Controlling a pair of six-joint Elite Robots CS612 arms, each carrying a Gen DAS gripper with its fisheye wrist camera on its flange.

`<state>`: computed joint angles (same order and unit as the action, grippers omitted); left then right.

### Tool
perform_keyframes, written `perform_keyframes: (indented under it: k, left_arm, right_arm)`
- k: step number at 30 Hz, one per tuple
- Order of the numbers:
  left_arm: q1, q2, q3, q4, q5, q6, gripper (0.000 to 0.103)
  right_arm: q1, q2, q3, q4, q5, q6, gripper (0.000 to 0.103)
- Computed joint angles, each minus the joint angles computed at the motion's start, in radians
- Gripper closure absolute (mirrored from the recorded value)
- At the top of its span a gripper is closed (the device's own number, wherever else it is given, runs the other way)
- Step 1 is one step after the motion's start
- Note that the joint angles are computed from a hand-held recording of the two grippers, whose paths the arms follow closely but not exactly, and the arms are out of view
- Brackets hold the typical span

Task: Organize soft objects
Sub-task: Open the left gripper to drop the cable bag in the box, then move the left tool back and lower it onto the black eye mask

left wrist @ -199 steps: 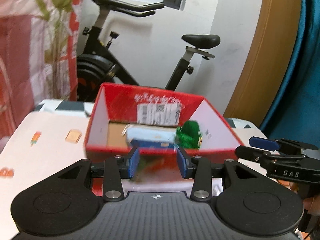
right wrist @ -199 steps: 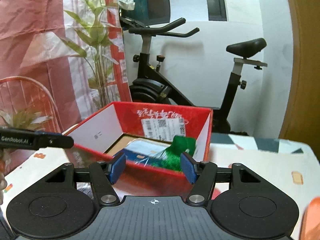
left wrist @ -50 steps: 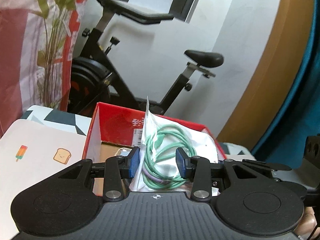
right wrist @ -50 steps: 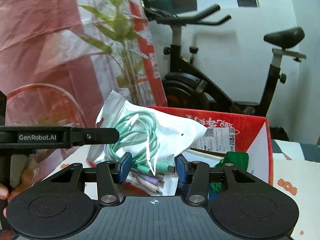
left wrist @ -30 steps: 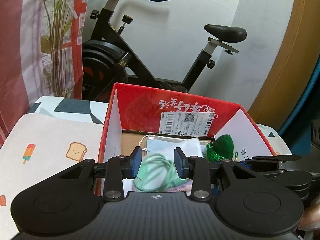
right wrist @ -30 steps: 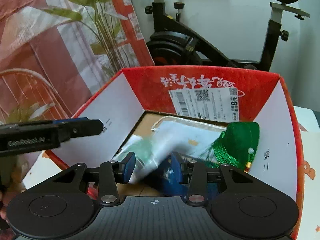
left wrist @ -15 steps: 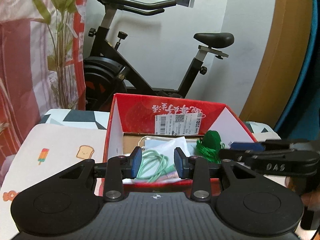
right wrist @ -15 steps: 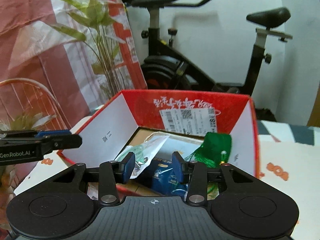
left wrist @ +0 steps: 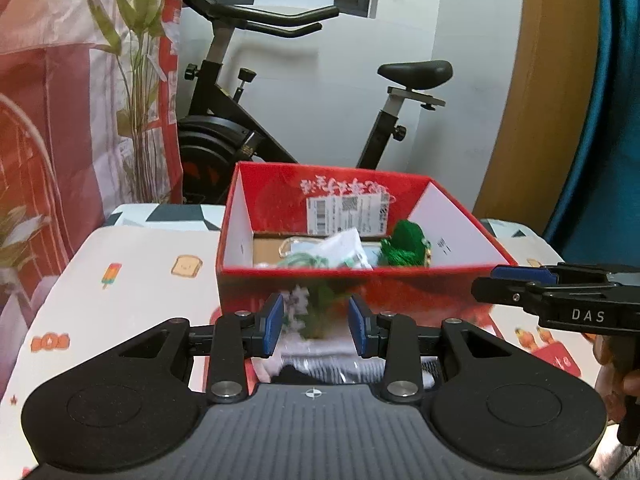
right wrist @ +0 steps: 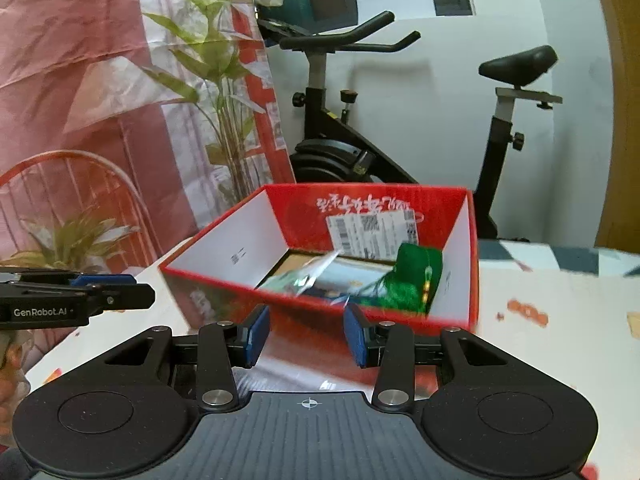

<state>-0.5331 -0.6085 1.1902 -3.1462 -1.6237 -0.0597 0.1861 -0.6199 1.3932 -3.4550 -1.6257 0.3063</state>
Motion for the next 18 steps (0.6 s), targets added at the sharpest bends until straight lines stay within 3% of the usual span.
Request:
perform_keyframes:
  k: [11,13,15,18]
  left_arm:
    - [-0.006,-0.076,0.190,-0.001,-0.058,0.022,0.065]
    - [-0.005,-0.087,0.218,0.012,-0.068,0.027,0.064]
    - [-0.003,-0.093,0.238,0.032,-0.082,0.024,0.064]
    - [0.000,-0.096,0.255,0.048,-0.086,-0.002,0.059]
  right_arm:
    - [0.031,-0.037,0.149,-0.056,0.007,0.085,0.062]
    - [0.036,-0.045,0.170,-0.055,0.002,0.090,0.058]
    - [0.044,-0.052,0.192,-0.047,-0.011,0.098,0.043]
    - [0.049,-0.063,0.221,-0.025,-0.014,0.132,0.040]
